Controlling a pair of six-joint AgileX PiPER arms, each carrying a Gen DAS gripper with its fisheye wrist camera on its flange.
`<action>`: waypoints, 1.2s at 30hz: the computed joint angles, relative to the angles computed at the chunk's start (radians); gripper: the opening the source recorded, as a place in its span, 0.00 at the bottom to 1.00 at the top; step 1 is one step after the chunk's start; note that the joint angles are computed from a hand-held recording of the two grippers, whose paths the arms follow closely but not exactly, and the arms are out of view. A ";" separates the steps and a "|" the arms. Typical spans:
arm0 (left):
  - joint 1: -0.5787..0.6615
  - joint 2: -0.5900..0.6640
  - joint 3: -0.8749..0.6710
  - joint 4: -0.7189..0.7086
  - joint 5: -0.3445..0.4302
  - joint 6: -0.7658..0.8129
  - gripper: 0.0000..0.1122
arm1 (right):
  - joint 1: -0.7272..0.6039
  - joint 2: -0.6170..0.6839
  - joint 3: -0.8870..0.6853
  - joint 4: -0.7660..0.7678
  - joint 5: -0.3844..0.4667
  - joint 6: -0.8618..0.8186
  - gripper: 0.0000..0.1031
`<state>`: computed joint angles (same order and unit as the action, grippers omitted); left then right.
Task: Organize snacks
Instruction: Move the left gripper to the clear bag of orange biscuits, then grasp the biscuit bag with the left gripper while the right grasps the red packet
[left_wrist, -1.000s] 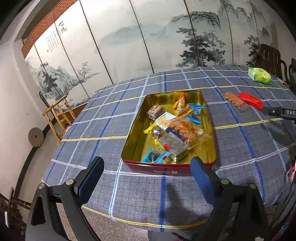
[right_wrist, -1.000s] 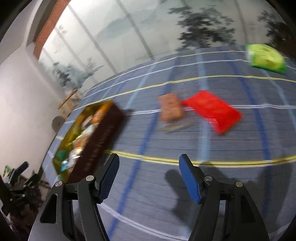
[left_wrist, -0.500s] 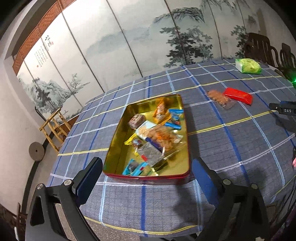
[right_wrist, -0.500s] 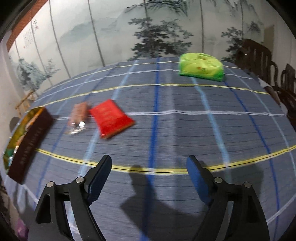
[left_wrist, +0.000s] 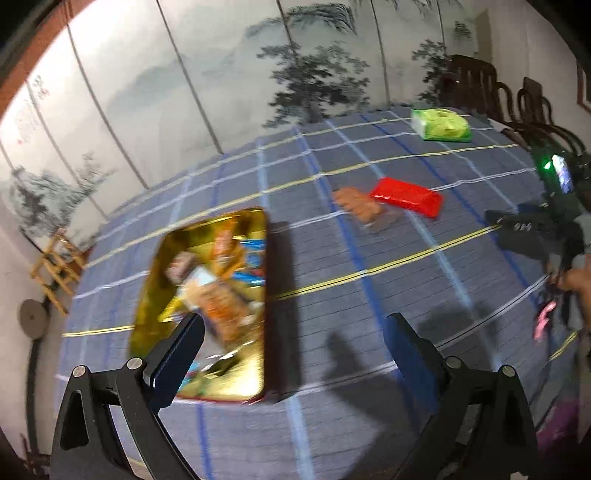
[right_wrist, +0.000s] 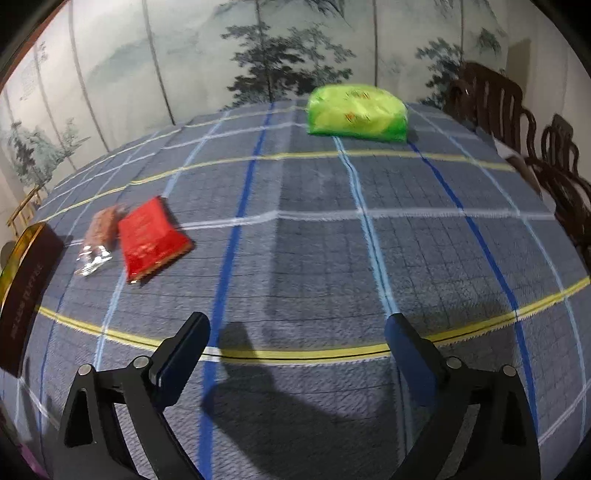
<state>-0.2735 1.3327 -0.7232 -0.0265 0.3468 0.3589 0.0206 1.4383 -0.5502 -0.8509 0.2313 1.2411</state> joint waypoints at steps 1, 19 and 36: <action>-0.017 0.031 -0.027 -0.013 0.013 -0.007 0.86 | -0.004 0.009 -0.005 0.026 -0.004 -0.030 0.99; -0.119 0.765 -0.837 -0.246 0.386 -0.033 0.79 | -0.010 0.003 0.004 0.117 -0.047 -0.155 1.00; -0.180 0.969 -1.094 -0.091 0.419 -0.168 0.71 | -0.062 -0.023 0.031 0.550 -0.132 -0.612 1.00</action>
<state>-0.4538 2.3015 -1.8171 -0.1178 0.7654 0.1907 -0.0418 1.4151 -0.5188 -0.3009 0.0993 0.6287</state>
